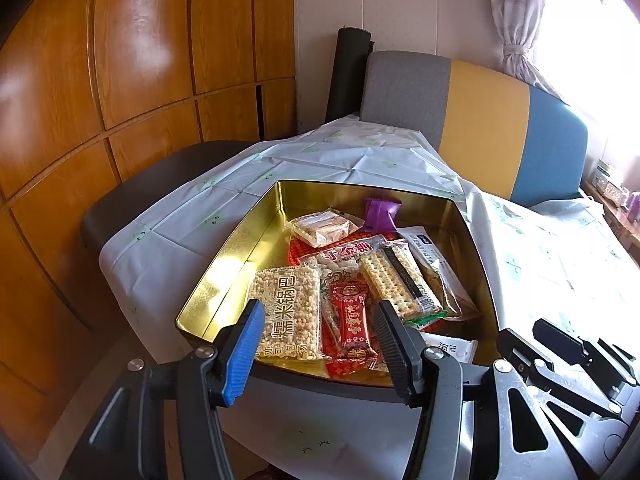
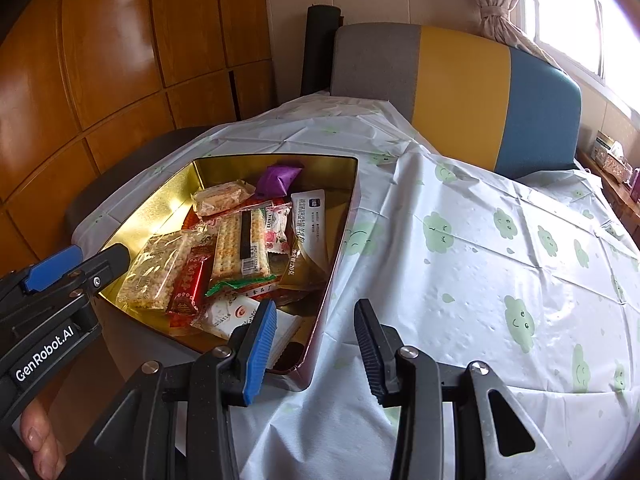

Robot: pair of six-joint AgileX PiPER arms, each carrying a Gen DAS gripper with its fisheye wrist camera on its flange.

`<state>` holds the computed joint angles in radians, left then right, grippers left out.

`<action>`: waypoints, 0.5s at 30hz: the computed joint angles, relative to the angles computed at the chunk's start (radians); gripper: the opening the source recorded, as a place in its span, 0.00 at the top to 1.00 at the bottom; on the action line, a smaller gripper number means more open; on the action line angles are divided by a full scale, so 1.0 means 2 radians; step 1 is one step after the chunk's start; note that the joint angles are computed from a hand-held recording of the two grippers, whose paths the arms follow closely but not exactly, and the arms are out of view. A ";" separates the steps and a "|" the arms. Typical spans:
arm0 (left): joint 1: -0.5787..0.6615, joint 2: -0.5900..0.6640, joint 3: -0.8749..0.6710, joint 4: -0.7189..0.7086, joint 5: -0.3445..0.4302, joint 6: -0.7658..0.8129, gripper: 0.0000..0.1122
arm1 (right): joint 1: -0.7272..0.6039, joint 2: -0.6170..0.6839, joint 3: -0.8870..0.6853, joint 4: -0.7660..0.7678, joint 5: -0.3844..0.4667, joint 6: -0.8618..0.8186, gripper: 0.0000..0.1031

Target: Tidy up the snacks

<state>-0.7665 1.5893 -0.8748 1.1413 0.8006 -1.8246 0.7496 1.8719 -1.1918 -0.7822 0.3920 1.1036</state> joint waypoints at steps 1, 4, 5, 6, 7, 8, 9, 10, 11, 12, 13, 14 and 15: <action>0.000 0.000 0.000 0.000 0.000 0.000 0.48 | 0.000 0.000 0.000 -0.001 0.001 0.001 0.60; -0.001 0.000 0.000 0.001 0.002 -0.002 0.48 | -0.001 0.000 -0.001 0.003 -0.001 -0.003 0.60; -0.001 -0.001 0.001 0.001 0.002 -0.002 0.48 | 0.000 0.001 0.000 0.002 -0.001 -0.002 0.60; -0.001 -0.001 0.000 0.002 0.003 -0.003 0.48 | 0.000 0.000 0.000 0.001 -0.001 -0.002 0.60; -0.001 -0.001 0.000 0.002 0.003 -0.003 0.48 | 0.000 0.001 0.000 0.000 -0.001 -0.001 0.60; -0.001 -0.001 0.000 0.002 0.002 -0.002 0.48 | 0.000 0.000 0.001 -0.001 -0.002 0.000 0.60; 0.000 0.000 0.000 0.001 0.001 -0.001 0.48 | 0.000 0.000 0.002 -0.003 -0.002 0.001 0.60; 0.000 0.000 0.000 0.001 0.001 0.000 0.48 | 0.000 0.000 0.002 -0.003 -0.002 0.001 0.60; 0.000 0.000 0.000 0.001 0.001 0.001 0.48 | 0.000 0.000 0.001 -0.001 -0.002 0.000 0.60; 0.000 0.000 -0.001 0.001 0.002 0.002 0.48 | 0.000 0.000 0.002 -0.001 -0.002 0.000 0.60; -0.001 0.000 -0.001 0.000 0.003 0.002 0.48 | 0.000 -0.001 0.002 -0.001 -0.002 0.000 0.60; -0.001 0.000 -0.001 0.001 0.003 0.001 0.48 | 0.000 -0.001 0.002 -0.001 -0.002 0.000 0.60; -0.001 0.001 -0.001 0.001 0.003 0.001 0.48 | 0.000 -0.001 0.002 -0.002 -0.003 0.000 0.60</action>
